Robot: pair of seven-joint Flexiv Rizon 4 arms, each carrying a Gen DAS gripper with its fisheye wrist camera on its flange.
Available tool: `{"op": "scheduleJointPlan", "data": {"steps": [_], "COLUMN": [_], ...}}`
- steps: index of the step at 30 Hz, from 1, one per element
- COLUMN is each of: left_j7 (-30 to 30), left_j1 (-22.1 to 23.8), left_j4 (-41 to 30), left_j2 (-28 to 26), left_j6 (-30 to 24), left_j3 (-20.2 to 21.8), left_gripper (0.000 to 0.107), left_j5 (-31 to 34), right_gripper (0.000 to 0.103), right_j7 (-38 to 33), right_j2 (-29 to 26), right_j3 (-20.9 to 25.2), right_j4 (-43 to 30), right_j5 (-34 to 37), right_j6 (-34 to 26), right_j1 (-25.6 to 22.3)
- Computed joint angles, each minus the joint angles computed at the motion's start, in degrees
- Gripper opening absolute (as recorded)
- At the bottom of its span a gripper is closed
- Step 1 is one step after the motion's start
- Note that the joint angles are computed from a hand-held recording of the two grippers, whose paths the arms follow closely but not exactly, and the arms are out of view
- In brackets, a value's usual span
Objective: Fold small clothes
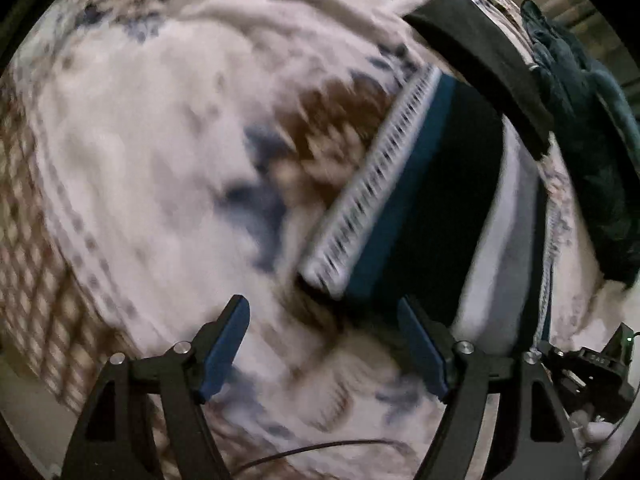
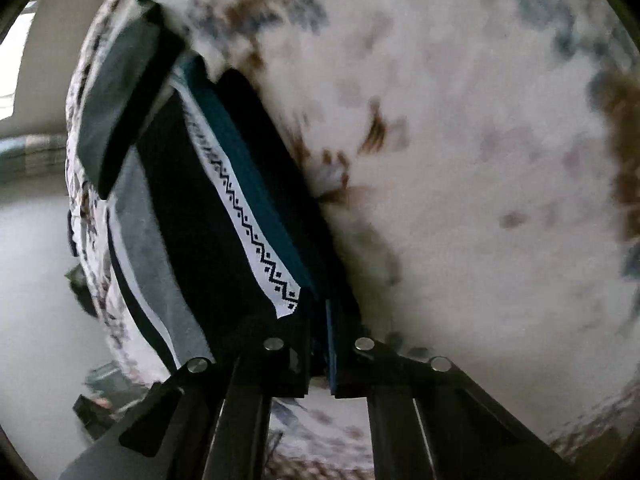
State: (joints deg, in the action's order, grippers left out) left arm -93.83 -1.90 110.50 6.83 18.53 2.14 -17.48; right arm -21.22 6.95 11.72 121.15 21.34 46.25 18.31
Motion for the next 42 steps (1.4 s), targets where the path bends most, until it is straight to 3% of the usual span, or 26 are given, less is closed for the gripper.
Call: {"op": "scheduleJointPlan", "data": {"steps": [2, 4, 7, 10, 14, 16, 17, 18, 19, 21, 23, 27, 28, 30, 32, 33, 34, 36, 39, 40, 41, 42], "left_j7": [-1.10, -2.57, -5.12, -5.97, -6.69, -6.47, -6.22, -6.05, -5.92, -5.74, -4.13, -2.80, -3.07, -3.60, -3.55, -3.51, -3.97, -4.30, -5.49, -5.90, -5.94, -5.64], "left_j1": [-0.89, -1.39, -1.94, -1.76, -1.32, -0.91, -0.83, -0.65, -0.45, -0.34, -0.23, -0.25, -0.11, 0.06, 0.39, 0.41, 0.28, 0.23, -0.14, -0.44, -0.75, -1.19], "left_j4": [2.45, 4.23, 5.95, 5.27, 5.91, 5.62, 5.71, 5.42, 5.10, 4.69, 4.40, 3.71, 3.75, 4.05, 4.37, 4.49, 4.43, 4.59, 5.73, 7.03, 8.38, 9.76], "left_j2": [0.17, -0.22, -0.28, 0.00, 1.30, 0.91, 0.79, 0.34, -0.12, -0.62, -0.68, -1.28, -1.58, -2.08, -2.05, -2.00, -2.03, -2.34, -3.63, -3.75, -3.52, -3.21], "left_j6": [-0.13, 0.09, 1.42, 1.25, 1.04, 1.02, 1.17, 1.08, 1.12, 1.65, 2.45, 2.98, 2.74, 2.83, 3.01, 3.31, 3.58, 4.11, 6.56, 9.01, 11.55, 14.50], "left_j3": [0.06, 0.08, -0.32, -0.56, 0.07, 0.28, 0.35, 0.35, 0.38, 0.31, 0.49, 0.23, 0.33, 0.47, 0.78, 0.74, 0.46, 0.35, 0.02, -0.05, -0.05, -0.14], "left_gripper": [0.075, 0.075, 0.075, 0.075, 0.075, 0.075, 0.075, 0.075, 0.075, 0.075, 0.075, 0.075, 0.075, 0.075, 0.075, 0.075, 0.075, 0.075, 0.075, 0.075, 0.075, 0.065], "left_j5": [-5.46, -10.04, -12.31, -8.17, -6.02, -5.66, -5.93, -5.89, -6.02, -6.82, -7.73, -7.76, -8.02, -9.44, -10.00, -10.06, -9.89, -9.86, -11.88, -13.62, -15.30, -17.36], "right_gripper": [0.006, 0.010, 0.031, 0.049, 0.052, 0.052, 0.051, 0.031, 0.004, 0.003, 0.003, 0.000, 0.000, 0.000, 0.005, 0.017, 0.043, 0.059, 0.056, 0.031, 0.014, 0.010], "right_j7": [-2.06, -7.31, -7.45, -3.79, -4.09, 3.47, 6.64, 12.83, 17.37, 20.92, 22.46, 23.91, 23.07, 20.23, 20.92, 21.34, 23.24, 25.56, 15.72, 15.64, 19.21, 22.20], "right_j2": [0.97, 0.04, -0.17, 1.70, 0.33, -2.03, -2.60, -3.07, -3.09, -1.05, 2.43, 7.22, 7.25, 8.41, 9.21, 8.93, 8.55, 4.91, 0.82, -0.58, -2.01, -2.45], "right_j3": [-0.46, -1.86, -1.53, 0.88, 2.37, 4.37, 4.88, 6.11, 6.62, 6.33, 5.81, 4.86, 4.34, 3.45, 4.54, 5.22, 6.41, 6.26, -0.35, -0.21, 1.62, 2.77], "right_j4": [-0.79, -2.33, -3.38, -0.90, 1.91, 4.21, 5.33, 7.53, 8.90, 9.83, 9.85, 10.76, 11.27, 14.23, 16.77, 18.12, 19.47, 19.99, 15.49, 14.38, 14.71, 15.03], "right_j5": [-0.96, 3.22, 5.13, 6.54, 18.88, 18.62, 17.64, 14.34, 10.50, 3.66, -2.77, -3.59, -1.99, 5.89, 6.79, 6.84, 5.92, 3.94, 9.60, 9.87, 7.27, 4.14], "right_j6": [-3.75, -7.37, -10.22, -2.45, 11.91, 20.15, 23.05, 28.07, 30.16, 27.73, 21.26, 12.52, 12.52, 18.27, 23.87, 28.18, 32.39, 38.65, 35.04, 34.07, 36.34, 36.64], "right_j1": [0.01, 0.22, -0.32, 0.27, 3.55, 4.48, 4.78, 4.97, 5.11, 5.12, 4.96, 5.86, 6.41, 8.00, 7.62, 7.46, 6.77, 6.27, 11.77, 11.53, 10.11, 9.01]}}
